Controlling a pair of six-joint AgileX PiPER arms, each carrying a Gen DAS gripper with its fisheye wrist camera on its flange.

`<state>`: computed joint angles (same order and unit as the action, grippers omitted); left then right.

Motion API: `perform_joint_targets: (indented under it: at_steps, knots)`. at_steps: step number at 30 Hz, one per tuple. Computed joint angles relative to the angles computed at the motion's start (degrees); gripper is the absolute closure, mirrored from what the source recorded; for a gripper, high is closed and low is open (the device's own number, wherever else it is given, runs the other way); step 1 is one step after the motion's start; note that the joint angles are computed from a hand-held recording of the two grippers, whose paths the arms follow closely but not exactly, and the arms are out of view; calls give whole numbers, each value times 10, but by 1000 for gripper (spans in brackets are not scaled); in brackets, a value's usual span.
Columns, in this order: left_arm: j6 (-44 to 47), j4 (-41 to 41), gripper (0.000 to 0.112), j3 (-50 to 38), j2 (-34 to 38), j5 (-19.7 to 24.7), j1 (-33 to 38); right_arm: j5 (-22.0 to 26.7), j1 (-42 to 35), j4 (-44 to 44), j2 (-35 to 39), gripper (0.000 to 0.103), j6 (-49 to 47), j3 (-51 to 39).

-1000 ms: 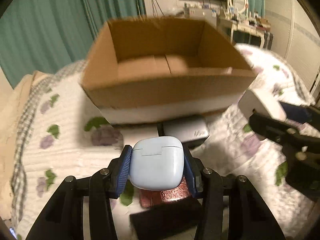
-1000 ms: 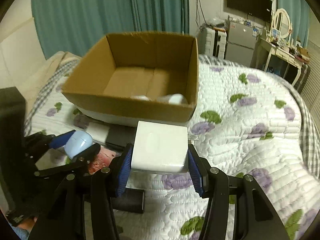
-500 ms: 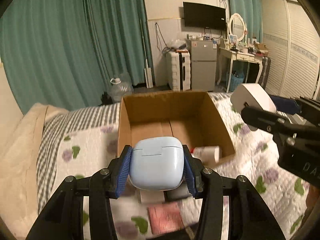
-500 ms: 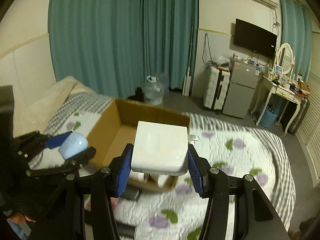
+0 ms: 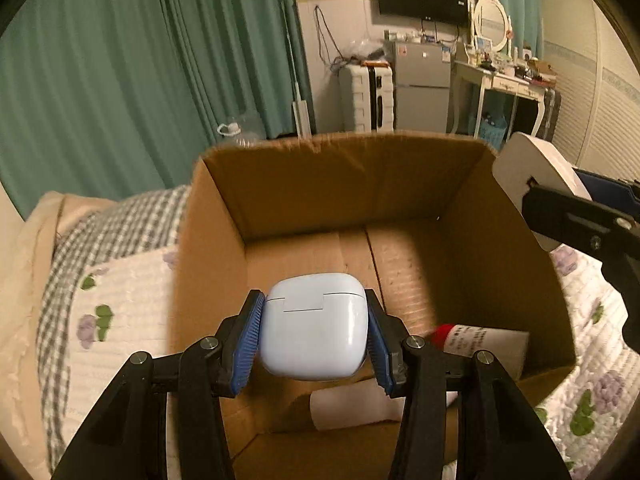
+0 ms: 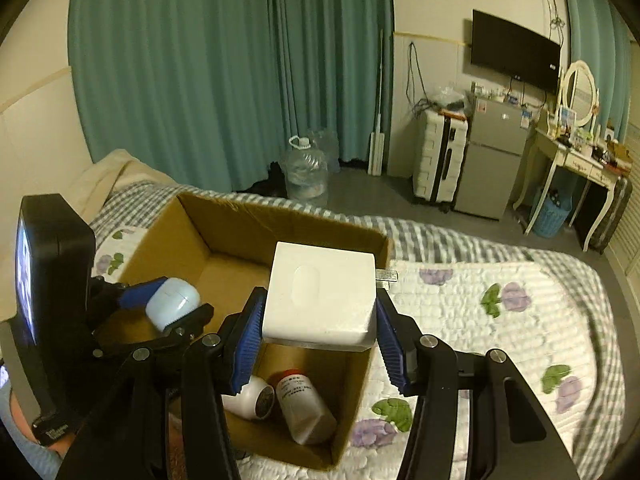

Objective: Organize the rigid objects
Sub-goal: 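Lower the earbud case and white cube into the box and release both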

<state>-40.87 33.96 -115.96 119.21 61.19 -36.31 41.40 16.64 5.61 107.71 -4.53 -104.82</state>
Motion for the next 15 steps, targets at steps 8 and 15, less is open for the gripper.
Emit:
perform_joint_targets:
  at_steps: [8,15]
  knots:
    - [-13,28,47,26,-15,-44,-1,-7,5,-1,25,51,5,-26]
    - [-24,44,47,50,-39,-53,-8,-28,-6,35,28,22,-15,-31]
